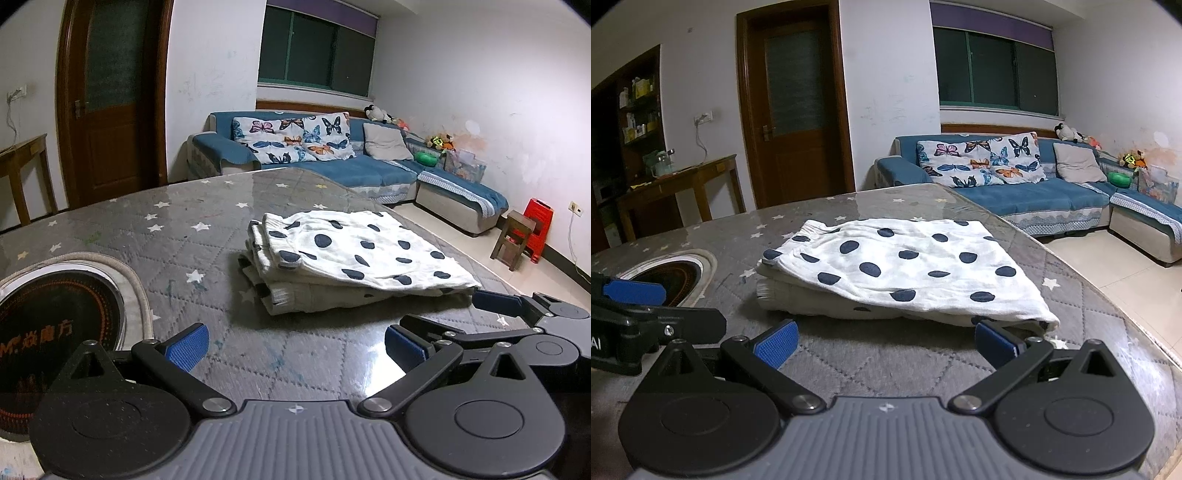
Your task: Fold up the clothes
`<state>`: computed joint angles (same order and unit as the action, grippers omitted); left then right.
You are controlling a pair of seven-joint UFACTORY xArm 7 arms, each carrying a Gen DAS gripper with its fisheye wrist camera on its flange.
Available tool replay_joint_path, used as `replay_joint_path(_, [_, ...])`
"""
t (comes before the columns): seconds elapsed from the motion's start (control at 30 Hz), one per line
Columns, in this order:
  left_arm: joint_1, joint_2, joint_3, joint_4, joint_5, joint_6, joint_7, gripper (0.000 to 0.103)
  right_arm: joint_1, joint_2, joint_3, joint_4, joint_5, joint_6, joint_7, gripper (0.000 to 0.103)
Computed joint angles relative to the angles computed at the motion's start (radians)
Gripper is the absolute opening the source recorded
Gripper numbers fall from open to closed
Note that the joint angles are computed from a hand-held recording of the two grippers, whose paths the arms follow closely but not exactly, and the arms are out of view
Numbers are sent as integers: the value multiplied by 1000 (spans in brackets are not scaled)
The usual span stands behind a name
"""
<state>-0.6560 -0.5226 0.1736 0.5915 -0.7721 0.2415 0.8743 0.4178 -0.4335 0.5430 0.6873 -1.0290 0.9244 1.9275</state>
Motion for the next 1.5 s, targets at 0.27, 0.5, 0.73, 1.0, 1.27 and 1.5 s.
replay_joint_path(0.27, [5, -17, -3, -17, 7, 3, -6, 103, 5, 4, 3, 5, 1, 5, 1, 103])
replay_joint_path(0.5, [4, -27, -1, -25, 16, 3, -15, 103, 13, 4, 6, 8, 7, 16, 0, 103])
replay_joint_path(0.73, [-1, -28, 4, -29, 26, -5, -23, 103, 16, 4, 6, 7, 12, 21, -1, 103])
replay_joint_path(1.0, [-5, -25, 8, -31, 38, -8, -34, 103, 14, -4, 2, -2, 14, 14, 1, 103])
replay_joint_path(1.27, [-10, -12, 11, -25, 41, -17, -36, 103, 7, -2, 0, -2, 13, 6, -7, 103])
replay_joint_path(1.5, [-17, 4, 20, -16, 34, -25, -27, 103, 2, 8, -6, 3, 6, 0, -15, 103])
